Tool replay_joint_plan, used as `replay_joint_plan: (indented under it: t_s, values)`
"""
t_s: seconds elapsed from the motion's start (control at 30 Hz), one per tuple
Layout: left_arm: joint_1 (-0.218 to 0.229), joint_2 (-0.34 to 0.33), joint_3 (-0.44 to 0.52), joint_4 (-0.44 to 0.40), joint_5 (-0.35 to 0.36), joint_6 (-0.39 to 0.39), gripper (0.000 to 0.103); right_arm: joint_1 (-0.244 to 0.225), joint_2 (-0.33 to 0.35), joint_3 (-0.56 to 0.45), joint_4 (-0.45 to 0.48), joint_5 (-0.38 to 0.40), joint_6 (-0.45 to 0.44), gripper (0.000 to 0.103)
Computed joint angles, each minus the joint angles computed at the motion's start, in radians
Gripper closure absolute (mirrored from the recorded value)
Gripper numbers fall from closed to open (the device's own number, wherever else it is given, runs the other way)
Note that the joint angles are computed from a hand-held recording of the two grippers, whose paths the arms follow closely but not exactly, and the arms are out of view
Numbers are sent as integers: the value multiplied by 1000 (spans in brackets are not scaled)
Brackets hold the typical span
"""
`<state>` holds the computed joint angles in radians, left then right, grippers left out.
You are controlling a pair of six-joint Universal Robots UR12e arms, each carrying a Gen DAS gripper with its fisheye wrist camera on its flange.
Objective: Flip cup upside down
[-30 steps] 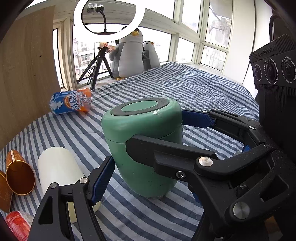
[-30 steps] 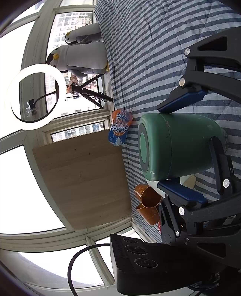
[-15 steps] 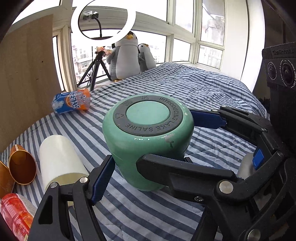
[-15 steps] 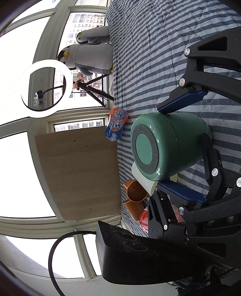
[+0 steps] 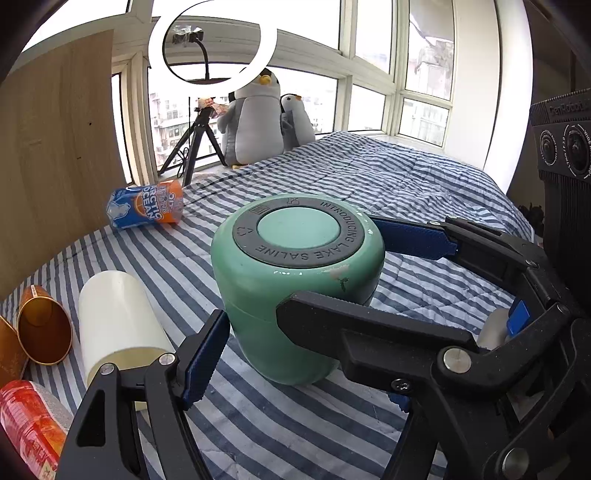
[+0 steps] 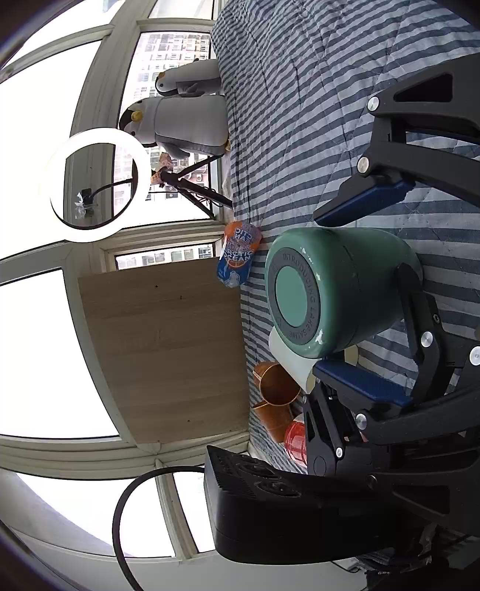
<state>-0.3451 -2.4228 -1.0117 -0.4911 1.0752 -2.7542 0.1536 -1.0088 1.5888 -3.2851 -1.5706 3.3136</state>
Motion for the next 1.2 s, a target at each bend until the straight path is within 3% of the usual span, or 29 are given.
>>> replay_joint_plan:
  t_s: [0.27,0.5,0.63,0.83,1.1,1.2]
  values:
    - [9,46,-82,71,18,-23,17,10,-11,13,-21,-32,-5,28]
    - [16,125,-245,302,43,-50,11,32,-38,55,-85,-103,-40,21]
    - [17,159,-326,478,61,-104,3,49,-47,79,-137,-167,-49,18]
    - [17,185,-406,673,116,-164,0,66,-54,99,-192,-225,-36,14]
    - [34,185,-427,756,180,-249,0,77,-47,103,-230,-250,-33,12]
    - [40,174,-417,785,236,-291,0,84,-40,96,-235,-271,-41,12]
